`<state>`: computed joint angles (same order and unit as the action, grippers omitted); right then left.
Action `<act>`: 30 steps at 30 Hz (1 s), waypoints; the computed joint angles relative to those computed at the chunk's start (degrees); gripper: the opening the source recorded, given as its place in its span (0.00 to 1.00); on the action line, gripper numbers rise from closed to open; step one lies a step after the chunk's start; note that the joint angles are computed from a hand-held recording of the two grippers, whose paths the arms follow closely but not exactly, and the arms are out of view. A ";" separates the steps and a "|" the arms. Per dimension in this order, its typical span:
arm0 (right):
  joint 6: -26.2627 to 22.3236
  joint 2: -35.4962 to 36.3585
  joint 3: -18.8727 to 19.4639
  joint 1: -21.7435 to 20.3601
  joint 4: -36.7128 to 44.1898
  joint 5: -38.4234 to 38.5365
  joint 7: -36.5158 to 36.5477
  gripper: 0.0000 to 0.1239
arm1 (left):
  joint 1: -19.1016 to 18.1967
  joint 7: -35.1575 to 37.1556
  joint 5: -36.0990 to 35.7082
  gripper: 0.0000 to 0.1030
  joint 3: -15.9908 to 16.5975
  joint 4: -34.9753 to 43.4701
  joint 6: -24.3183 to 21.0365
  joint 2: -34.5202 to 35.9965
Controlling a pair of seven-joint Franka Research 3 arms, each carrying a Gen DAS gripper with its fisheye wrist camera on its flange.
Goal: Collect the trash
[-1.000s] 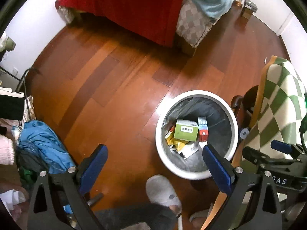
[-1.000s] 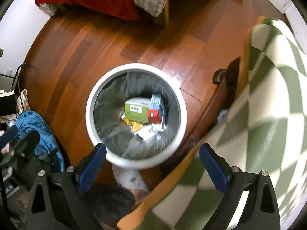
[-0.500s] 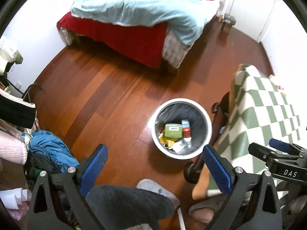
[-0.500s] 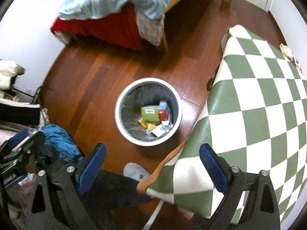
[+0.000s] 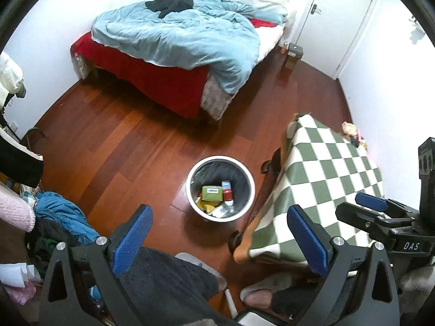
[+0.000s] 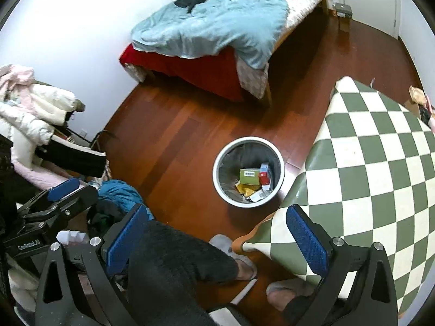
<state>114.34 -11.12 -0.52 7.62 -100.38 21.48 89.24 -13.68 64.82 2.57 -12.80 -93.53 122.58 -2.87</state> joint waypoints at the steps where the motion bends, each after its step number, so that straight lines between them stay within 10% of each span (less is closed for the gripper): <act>1: -0.47 -0.45 -0.22 0.01 0.22 0.53 -0.29 0.83 | -0.04 0.16 -0.56 0.98 0.02 0.06 -0.09 -0.42; 30: -6.08 -1.81 -1.10 -0.44 4.25 4.31 -2.23 0.83 | -0.73 1.94 -5.60 1.00 0.35 0.03 -0.20 -3.29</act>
